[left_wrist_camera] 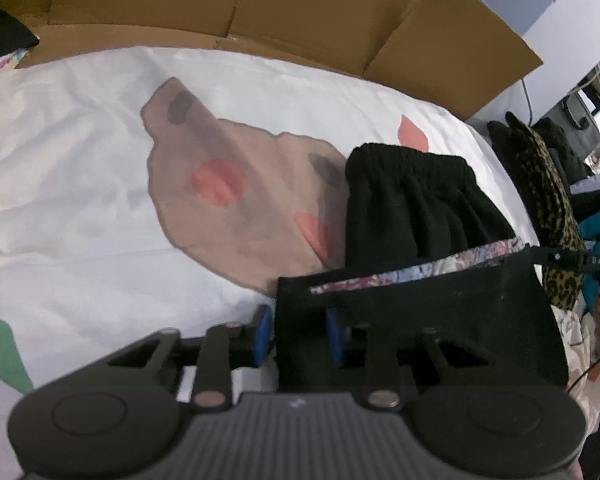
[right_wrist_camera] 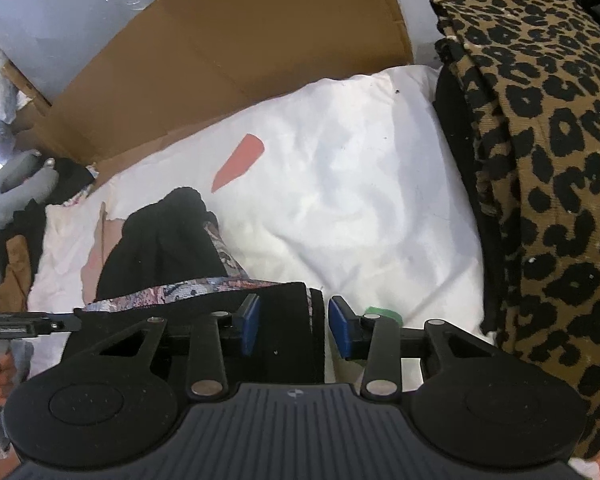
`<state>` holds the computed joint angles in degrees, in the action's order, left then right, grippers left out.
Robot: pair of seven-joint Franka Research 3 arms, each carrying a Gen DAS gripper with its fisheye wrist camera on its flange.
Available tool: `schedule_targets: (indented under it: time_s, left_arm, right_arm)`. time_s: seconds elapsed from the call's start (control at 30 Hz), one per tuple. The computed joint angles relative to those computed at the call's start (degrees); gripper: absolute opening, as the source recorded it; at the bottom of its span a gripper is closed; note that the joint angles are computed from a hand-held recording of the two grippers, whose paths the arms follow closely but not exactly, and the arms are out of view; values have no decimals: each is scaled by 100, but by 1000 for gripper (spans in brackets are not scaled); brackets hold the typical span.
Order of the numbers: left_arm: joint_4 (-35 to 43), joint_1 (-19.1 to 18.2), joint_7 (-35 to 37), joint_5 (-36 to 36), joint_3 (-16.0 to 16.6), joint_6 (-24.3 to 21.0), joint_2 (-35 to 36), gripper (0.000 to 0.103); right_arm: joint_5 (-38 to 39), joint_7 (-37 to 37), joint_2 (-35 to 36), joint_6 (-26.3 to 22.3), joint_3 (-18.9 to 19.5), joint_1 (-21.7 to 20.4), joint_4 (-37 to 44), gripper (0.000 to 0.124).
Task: Fold clothes
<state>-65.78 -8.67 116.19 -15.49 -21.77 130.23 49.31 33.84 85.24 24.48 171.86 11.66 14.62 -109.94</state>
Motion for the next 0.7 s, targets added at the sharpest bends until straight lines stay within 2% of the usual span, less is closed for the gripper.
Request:
schedule_targets:
  time_s: [0.07, 0.13, 0.17, 0.23, 0.37, 0.53, 0.7]
  left_arm:
    - [-16, -14, 11, 20, 8, 42, -6, 19]
    - [-32, -12, -4, 17, 5, 87, -12, 9]
    - [-31, -9, -19, 8, 1, 101, -9, 7]
    - [-108, 20, -34, -44, -27, 218, -44, 5]
    - [-182, 9, -86, -31, -23, 384, -104, 4]
    - [-203, -46, -224, 75, 28, 449, -104, 3]
    - [-58, -109, -298, 194, 48, 471, 29, 3]
  right_arm:
    - [143, -140, 41, -20, 139, -140, 45, 34]
    - [367, -388, 63, -33, 341, -324, 75, 8]
    - [532, -583, 57, -5, 481, -442, 71, 4]
    - [833, -900, 11, 114, 652, -574, 30, 3]
    - [792, -903, -143, 269, 391, -332, -129, 2]
    - [471, -446, -195, 454, 0, 43, -232, 2]
    - [-169, 217, -103, 403, -447, 412, -170, 2]
